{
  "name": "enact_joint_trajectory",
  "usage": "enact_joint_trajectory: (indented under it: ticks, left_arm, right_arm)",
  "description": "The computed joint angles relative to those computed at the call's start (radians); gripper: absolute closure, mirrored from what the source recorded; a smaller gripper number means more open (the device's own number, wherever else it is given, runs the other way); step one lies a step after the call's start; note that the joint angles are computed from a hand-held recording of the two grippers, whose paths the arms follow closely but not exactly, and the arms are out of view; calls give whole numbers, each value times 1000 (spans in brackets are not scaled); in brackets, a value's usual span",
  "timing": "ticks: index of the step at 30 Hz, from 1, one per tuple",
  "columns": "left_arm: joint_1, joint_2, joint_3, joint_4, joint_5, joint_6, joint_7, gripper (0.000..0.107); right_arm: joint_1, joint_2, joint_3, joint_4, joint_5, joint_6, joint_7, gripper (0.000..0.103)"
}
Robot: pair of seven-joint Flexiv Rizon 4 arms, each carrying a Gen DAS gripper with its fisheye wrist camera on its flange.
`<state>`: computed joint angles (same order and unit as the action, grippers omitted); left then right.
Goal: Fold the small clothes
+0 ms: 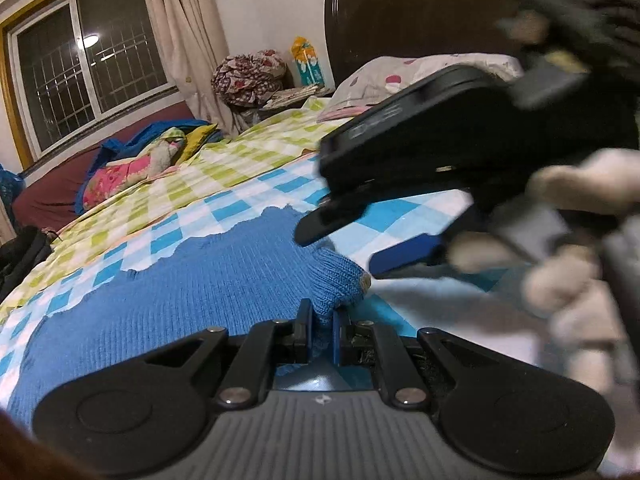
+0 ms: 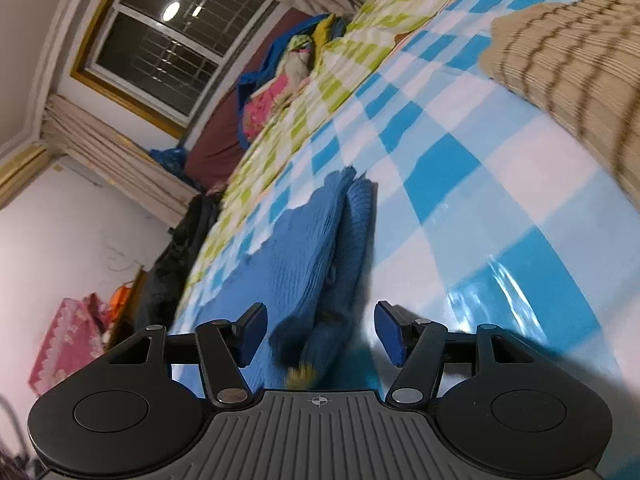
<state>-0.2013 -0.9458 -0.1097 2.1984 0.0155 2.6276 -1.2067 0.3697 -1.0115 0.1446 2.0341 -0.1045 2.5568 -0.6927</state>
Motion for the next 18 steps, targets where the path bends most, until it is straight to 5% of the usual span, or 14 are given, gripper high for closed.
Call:
enact_joint_trajectory:
  ticks: [4,12,14,16,18]
  left_arm:
    - [36,-15,-23,-15,44,1,-39,91]
    - [83,-18,-35,-25,123,2,-96,91]
    - [90,-18,-33,-21,138,7,-102,91]
    - [98,-14,-35,-19,152,9,-108,91]
    - [112,-12,-41,-16,170,14,-123,91]
  right_arm:
    - [-2,-5,-10,-65,-8,-95,16,43]
    - [12,-32,-15,-126,-23,-113,5,41]
    - [-6,-36,1,-126,-55,-108,15,50]
    - [-44,-43,28,-124,-118,-116,50,73]
    - [-56,-47,38,-119,-136,-115,74,78]
